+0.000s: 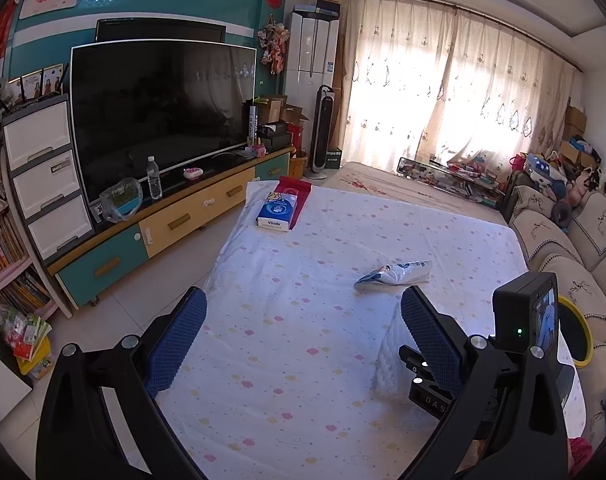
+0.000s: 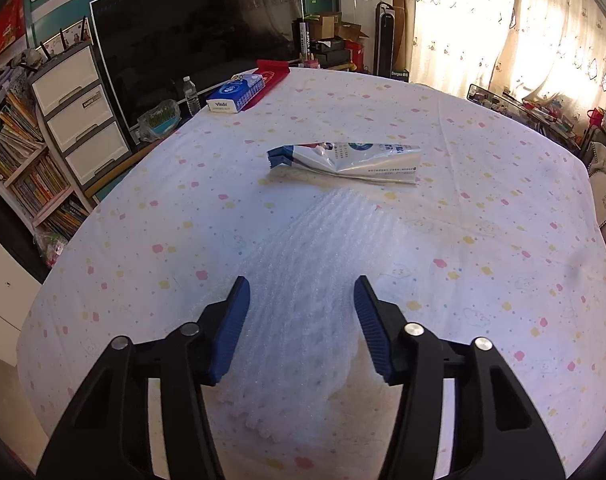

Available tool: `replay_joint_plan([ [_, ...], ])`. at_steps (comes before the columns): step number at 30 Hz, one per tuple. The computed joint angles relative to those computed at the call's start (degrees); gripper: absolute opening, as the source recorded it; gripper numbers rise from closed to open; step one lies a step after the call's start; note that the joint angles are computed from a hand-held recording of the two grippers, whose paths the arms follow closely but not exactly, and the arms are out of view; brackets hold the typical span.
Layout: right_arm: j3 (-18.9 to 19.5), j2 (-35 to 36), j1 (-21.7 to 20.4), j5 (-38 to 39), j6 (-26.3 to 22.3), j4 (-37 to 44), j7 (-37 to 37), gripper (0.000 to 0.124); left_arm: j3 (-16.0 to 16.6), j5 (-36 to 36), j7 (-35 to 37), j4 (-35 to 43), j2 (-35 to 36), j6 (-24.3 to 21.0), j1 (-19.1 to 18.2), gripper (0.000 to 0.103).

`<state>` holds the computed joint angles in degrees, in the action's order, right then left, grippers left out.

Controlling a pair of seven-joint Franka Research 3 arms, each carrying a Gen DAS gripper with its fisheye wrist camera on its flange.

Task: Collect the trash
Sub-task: 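Grasp the white foam net with the right gripper, then carry the foam net over the yellow bin and open the right gripper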

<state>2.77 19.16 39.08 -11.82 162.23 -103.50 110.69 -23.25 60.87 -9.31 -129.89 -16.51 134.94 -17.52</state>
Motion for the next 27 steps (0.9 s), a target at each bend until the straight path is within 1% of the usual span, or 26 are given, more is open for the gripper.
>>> replay_joint_plan([
  [2,0.07,-0.48,-0.3,0.34,0.67,-0.7,-0.06,0.018,-0.22,0.09,0.0,0.42,0.38,-0.35,-0.1,0.096],
  [4,1.61,-1.1,-2.07,3.34,1.72,-1.71,-2.06,0.013,-0.21,0.18,-0.01,0.64,0.64,-0.54,-0.22,0.096],
  [8,1.93,-3.83,-3.69,6.44,4.87,-5.2,-3.3,0.012,-0.11,0.26,0.01,0.86,0.91,-0.6,-0.41,0.096],
  [13,-0.46,-9.17,-4.92,5.7,9.34,-11.09,-0.62,0.012,-0.11,0.32,0.71,2.49,2.82,-0.84,-0.93,0.096],
  [16,-3.36,-12.27,-5.59,-0.03,10.88,-14.14,4.73,0.012,0.02,0.48,1.35,3.98,4.51,-1.08,-1.46,0.096],
  [20,-8.03,-15.46,-7.63,-14.56,11.24,-16.69,17.64,0.012,0.4,1.05,1.89,5.98,6.66,-1.58,-2.36,0.096],
  [23,-10.01,-17.2,-10.86,-24.48,11.06,-18.15,26.72,0.012,0.72,1.21,2.42,7.75,8.51,-2.13,-3.18,0.096],
  [27,-10.68,-18.28,-16.3,-30.22,11.06,-19.58,32.21,0.013,1.27,1.44,3.46,10.19,11.02,-2.94,-4.47,0.096],
])
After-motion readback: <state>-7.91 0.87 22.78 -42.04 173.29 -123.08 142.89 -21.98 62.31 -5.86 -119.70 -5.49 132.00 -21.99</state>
